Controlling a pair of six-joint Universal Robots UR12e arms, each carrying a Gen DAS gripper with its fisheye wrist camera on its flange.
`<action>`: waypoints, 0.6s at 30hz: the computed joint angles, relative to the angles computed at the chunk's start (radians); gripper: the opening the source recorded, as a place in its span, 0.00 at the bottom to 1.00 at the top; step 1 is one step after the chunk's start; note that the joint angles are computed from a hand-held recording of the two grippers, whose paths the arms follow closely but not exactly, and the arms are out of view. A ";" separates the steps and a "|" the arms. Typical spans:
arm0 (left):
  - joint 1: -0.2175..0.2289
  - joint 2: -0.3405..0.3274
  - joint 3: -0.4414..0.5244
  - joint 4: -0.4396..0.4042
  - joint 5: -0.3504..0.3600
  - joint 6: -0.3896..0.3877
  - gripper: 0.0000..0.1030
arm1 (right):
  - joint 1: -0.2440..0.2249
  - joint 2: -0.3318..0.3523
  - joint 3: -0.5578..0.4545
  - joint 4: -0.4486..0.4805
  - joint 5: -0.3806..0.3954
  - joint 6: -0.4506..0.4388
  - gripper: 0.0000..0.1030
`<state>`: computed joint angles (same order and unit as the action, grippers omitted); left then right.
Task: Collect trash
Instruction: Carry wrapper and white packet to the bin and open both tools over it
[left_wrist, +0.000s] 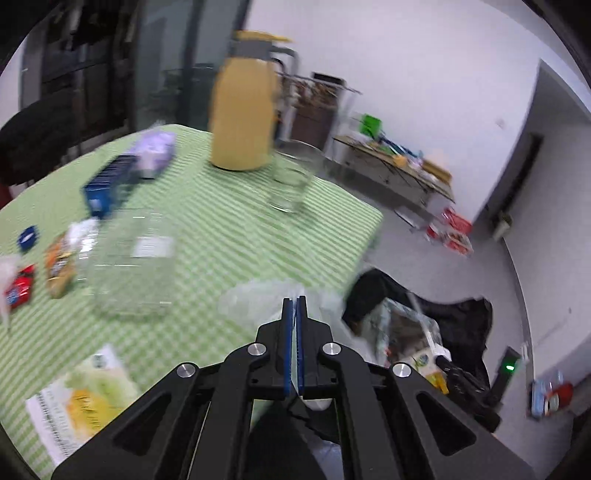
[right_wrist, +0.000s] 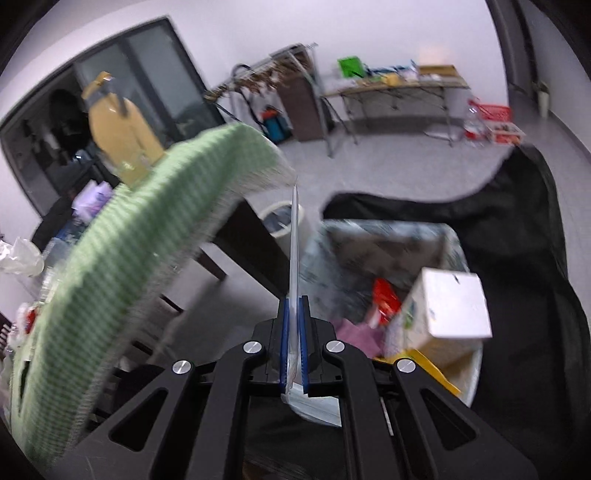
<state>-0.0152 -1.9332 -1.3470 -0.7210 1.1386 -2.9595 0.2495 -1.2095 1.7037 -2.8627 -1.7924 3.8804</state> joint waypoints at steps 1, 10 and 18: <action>-0.008 -0.003 0.004 -0.012 -0.008 0.015 0.00 | -0.002 0.000 0.006 0.015 -0.003 0.013 0.05; -0.079 -0.022 0.025 -0.088 -0.056 0.142 0.00 | -0.017 0.005 0.028 0.110 0.050 0.083 0.08; -0.131 -0.043 0.023 -0.157 -0.013 0.268 0.00 | -0.019 -0.019 0.061 0.092 -0.020 0.099 0.38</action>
<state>-0.1463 -1.9763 -1.3244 -0.8781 1.1259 -2.6913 0.2309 -1.2282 1.7643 -2.7702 -1.8120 3.9796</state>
